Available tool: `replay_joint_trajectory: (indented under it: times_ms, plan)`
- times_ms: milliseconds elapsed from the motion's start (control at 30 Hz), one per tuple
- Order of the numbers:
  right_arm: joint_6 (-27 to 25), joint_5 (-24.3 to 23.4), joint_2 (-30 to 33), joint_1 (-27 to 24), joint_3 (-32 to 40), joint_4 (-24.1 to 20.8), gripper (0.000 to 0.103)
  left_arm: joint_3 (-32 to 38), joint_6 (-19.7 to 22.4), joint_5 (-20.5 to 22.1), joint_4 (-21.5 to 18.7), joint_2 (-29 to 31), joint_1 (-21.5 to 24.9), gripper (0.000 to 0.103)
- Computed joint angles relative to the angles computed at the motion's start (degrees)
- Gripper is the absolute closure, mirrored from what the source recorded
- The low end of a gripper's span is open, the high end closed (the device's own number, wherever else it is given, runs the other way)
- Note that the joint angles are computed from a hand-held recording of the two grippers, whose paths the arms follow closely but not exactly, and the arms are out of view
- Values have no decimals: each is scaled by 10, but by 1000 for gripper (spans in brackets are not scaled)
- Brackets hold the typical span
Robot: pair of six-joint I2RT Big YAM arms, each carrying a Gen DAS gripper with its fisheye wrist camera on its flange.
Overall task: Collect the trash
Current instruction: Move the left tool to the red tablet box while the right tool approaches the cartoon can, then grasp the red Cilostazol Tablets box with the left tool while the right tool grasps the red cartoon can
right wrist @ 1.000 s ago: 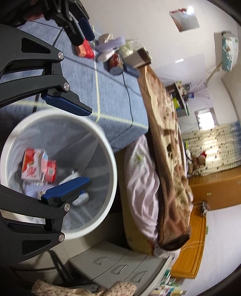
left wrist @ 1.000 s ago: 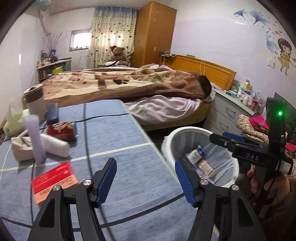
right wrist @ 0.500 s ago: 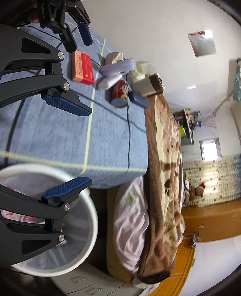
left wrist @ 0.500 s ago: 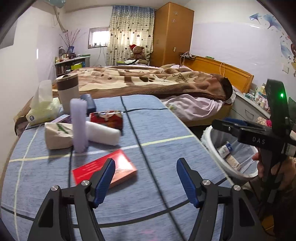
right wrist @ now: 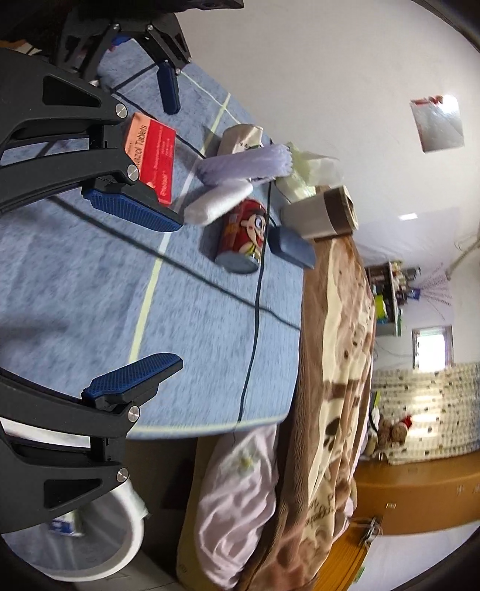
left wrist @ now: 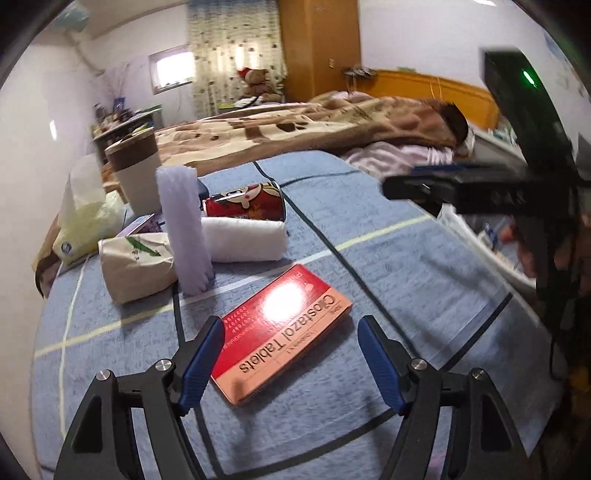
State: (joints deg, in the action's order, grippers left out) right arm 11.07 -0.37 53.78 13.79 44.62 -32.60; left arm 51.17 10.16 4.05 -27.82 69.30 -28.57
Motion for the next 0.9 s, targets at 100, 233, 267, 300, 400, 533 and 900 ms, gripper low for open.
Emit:
replay_joint_trajectory:
  times_ms: [100,233,267,300,400,533,900]
  plan:
    - [-13,-5,31,5,20,4,33,11,24,-3,-10,19,4,28]
    - [-33,-11,66,13,42,16,33,23,39,-15,-14,43,7,27]
    - [-41,-12,78,14,50,19,33,28,39,-7,-18,51,10,27]
    - [-48,-14,90,14,57,22,33,34,36,-3,-21,59,14,27]
    - [-55,-26,117,9,74,27,33,46,30,5,-25,75,21,27]
    - [-84,-40,146,4,96,35,33,62,24,13,-29,94,32,27]
    - [-143,-68,214,8,152,25,33,76,-57,1,-42,106,68,27]
